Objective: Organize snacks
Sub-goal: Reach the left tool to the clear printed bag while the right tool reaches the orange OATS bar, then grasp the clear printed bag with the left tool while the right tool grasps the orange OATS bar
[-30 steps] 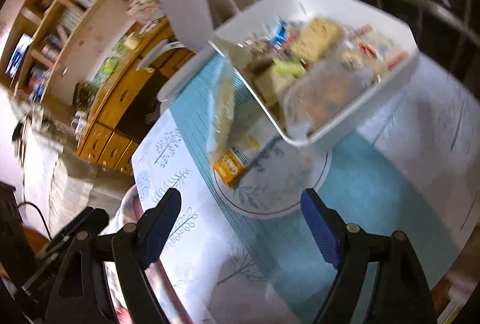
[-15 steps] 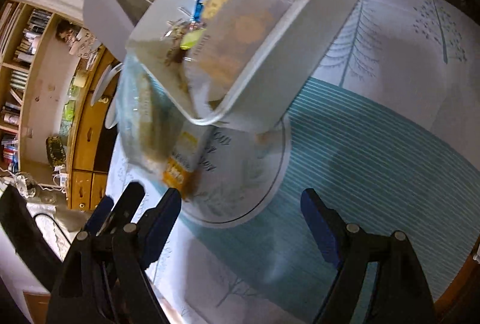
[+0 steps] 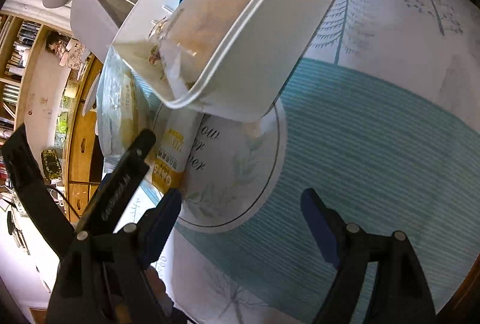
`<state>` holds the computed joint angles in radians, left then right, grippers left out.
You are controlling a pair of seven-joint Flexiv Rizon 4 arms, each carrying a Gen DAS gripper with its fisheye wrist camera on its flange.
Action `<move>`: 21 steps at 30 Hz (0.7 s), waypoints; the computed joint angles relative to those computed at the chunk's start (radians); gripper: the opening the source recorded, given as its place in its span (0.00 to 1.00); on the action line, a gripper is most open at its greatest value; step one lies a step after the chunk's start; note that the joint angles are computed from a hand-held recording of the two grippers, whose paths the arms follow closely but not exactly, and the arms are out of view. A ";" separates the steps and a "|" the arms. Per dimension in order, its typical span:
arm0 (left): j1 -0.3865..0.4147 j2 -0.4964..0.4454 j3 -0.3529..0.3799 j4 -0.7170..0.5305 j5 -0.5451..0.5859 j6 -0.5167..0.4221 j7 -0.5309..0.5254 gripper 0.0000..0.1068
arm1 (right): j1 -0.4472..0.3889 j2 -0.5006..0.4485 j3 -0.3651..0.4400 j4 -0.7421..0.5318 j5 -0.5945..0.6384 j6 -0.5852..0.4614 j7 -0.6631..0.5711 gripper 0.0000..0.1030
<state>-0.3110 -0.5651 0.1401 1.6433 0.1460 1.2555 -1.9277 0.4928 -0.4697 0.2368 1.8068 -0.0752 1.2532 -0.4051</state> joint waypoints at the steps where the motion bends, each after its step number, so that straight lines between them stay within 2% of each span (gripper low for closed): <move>1: 0.022 0.001 -0.025 0.012 -0.018 0.025 0.016 0.67 | 0.003 -0.003 0.000 -0.002 0.000 0.006 0.001 0.80; 3: 0.047 0.004 -0.053 0.031 -0.047 0.059 0.042 0.49 | 0.007 -0.007 -0.006 -0.010 -0.006 0.001 0.007 0.80; 4: 0.049 0.004 -0.053 0.035 -0.058 0.066 0.045 0.46 | 0.004 -0.010 -0.003 -0.017 -0.007 -0.007 0.000 0.80; 9: 0.133 0.019 -0.145 0.106 -0.176 0.151 0.133 0.42 | -0.002 -0.036 0.006 -0.061 -0.010 -0.029 -0.043 0.80; 14: 0.176 0.051 -0.182 0.170 -0.280 0.183 0.184 0.32 | -0.013 -0.094 0.035 -0.154 0.010 -0.067 -0.121 0.80; 17: 0.225 0.075 -0.224 0.220 -0.348 0.212 0.221 0.25 | -0.008 -0.124 0.042 -0.209 0.022 -0.111 -0.158 0.79; 21: 0.253 0.111 -0.235 0.274 -0.398 0.243 0.255 0.21 | 0.029 -0.154 0.011 -0.281 0.004 -0.209 -0.157 0.77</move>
<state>-0.0584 -0.4544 -0.0949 1.9173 -0.2523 1.4985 -1.6725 0.5222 -0.6233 0.2481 1.5257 -0.0710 1.0439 -0.5624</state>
